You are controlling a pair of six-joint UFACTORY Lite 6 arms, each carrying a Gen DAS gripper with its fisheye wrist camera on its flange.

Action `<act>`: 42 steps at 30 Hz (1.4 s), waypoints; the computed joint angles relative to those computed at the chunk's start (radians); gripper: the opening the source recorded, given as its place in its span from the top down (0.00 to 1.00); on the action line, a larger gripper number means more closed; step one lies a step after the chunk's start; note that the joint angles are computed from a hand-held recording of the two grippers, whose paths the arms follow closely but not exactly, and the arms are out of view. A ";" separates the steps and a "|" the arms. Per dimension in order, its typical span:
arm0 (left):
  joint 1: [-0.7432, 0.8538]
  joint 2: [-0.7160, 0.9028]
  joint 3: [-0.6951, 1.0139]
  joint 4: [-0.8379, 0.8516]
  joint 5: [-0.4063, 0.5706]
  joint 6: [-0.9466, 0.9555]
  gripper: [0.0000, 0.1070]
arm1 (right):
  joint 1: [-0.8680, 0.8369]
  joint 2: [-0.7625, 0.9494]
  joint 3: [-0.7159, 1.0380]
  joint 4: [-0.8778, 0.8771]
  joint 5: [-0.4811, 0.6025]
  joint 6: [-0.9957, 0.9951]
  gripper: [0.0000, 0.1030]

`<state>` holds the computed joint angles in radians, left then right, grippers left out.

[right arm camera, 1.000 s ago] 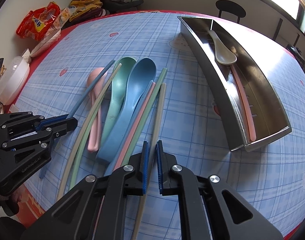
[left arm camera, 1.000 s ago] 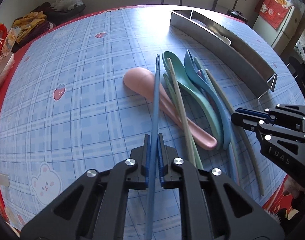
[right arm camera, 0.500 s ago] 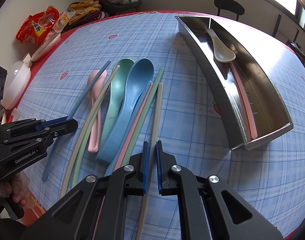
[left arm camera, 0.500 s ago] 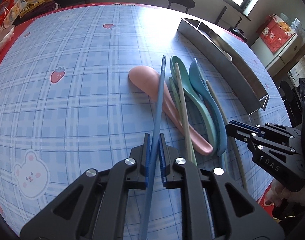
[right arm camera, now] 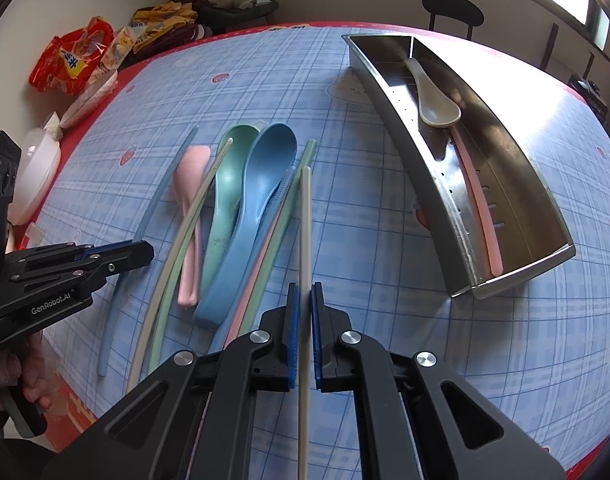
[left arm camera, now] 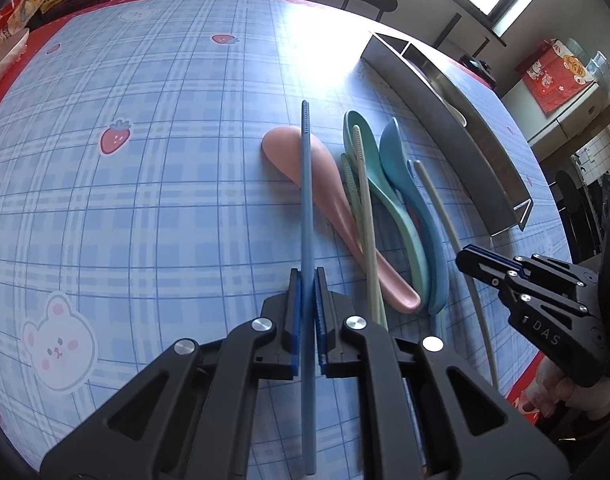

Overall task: Organize utensils
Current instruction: 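Grasp a blue chopstick with the left tool while the right tool grasps a beige chopstick, then carry the blue chopstick into the steel tray while the right tool inserts the beige chopstick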

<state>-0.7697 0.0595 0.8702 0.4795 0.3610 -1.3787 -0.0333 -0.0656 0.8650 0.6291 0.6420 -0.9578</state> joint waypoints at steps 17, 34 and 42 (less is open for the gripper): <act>-0.226 -0.340 -0.132 0.146 0.193 -0.325 0.91 | -0.267 -0.259 -0.061 0.093 0.233 -0.122 0.94; -0.196 0.127 0.469 0.135 0.275 -0.450 0.91 | -0.432 0.337 0.626 0.260 0.535 -0.400 0.94; -0.130 0.527 1.003 0.015 0.328 -0.395 0.91 | -0.388 0.852 1.349 0.260 0.687 -0.246 0.94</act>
<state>-0.8993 0.5865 1.8729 0.4945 0.6894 -1.7741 -0.4213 0.7866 2.2136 0.8887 1.3286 -1.2042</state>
